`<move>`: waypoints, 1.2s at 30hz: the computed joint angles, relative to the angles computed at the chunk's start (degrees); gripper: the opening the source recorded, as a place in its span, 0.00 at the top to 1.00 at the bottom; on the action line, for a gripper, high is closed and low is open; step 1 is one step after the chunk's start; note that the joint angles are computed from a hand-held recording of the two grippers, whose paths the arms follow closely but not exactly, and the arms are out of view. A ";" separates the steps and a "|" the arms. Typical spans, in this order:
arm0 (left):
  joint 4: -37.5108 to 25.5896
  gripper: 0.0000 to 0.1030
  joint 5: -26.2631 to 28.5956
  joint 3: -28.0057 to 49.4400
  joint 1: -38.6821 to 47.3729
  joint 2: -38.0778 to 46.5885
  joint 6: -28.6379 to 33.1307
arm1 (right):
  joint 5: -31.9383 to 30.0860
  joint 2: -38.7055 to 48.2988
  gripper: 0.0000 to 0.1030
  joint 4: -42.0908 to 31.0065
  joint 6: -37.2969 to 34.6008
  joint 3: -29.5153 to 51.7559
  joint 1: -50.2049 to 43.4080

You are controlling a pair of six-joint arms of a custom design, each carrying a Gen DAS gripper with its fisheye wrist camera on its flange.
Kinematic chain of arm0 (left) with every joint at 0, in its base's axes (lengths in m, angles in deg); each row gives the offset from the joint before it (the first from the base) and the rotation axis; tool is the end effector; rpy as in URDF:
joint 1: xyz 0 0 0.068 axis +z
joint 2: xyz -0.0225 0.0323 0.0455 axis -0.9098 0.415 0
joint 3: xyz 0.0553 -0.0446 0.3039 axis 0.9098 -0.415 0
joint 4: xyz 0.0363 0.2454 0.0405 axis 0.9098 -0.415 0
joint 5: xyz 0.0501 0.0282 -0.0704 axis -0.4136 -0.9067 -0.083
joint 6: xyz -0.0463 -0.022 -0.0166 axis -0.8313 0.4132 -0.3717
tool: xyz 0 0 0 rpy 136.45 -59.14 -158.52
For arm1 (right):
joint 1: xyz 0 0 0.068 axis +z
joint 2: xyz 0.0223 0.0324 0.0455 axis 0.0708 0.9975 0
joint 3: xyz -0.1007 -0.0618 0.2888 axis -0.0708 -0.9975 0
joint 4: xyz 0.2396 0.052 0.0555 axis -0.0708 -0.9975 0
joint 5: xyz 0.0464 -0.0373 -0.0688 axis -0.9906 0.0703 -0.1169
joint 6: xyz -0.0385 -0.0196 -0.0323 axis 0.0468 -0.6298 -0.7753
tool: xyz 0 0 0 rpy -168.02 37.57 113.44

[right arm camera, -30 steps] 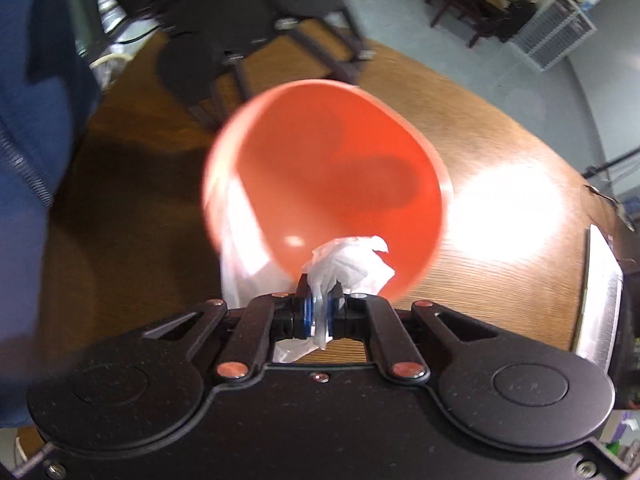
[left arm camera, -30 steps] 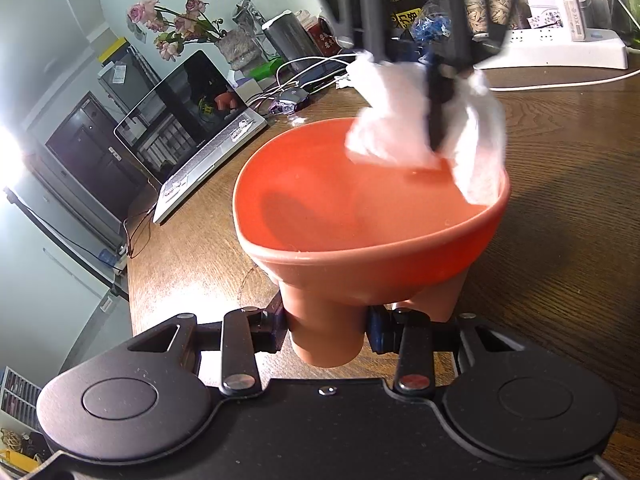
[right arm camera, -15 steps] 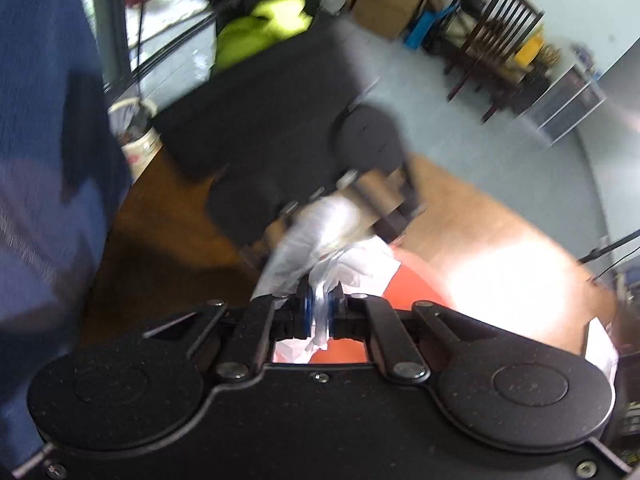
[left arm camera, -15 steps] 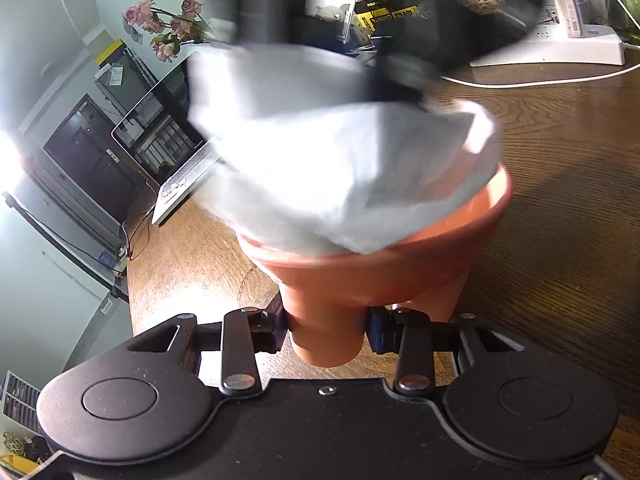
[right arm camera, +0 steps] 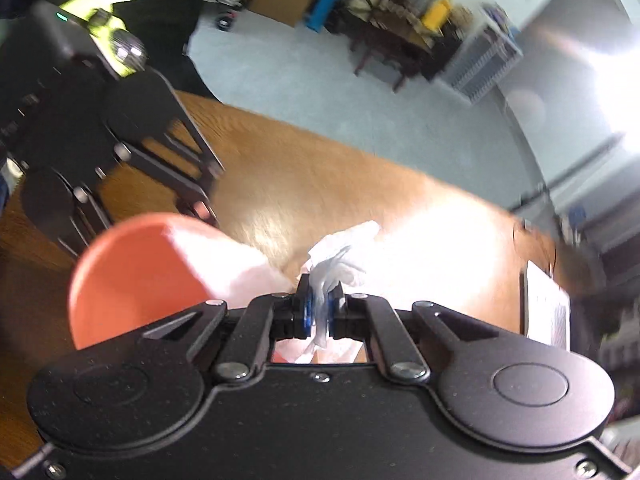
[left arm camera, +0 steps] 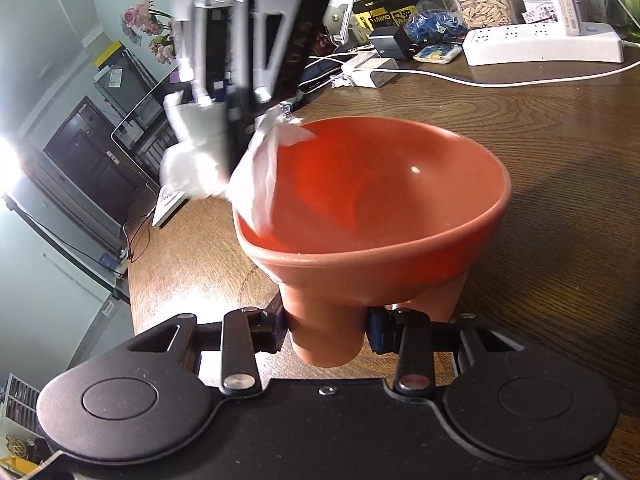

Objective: Clean bowl
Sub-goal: 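Wipe the tissue over the rim and outer wall with the right gripper while the left holds the bowl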

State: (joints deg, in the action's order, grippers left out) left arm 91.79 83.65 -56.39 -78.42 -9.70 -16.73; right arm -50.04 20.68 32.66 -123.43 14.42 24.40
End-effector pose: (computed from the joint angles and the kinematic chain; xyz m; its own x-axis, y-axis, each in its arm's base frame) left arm 0.2193 -0.0602 0.1946 -0.0065 0.8212 -0.5706 0.7532 0.3794 0.5374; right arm 0.3084 0.1218 0.3559 -0.0227 -0.9066 -0.4215 -0.9008 0.2015 -0.3847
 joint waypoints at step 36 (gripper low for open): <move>-0.24 0.63 -0.66 -0.05 -1.13 -0.49 -0.84 | -7.80 -13.45 0.94 -11.85 -6.47 -12.29 7.46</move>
State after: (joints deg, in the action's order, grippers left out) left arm 91.54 82.99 -56.44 -79.56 -10.20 -17.57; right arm -57.85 7.23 20.81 -129.90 2.13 31.85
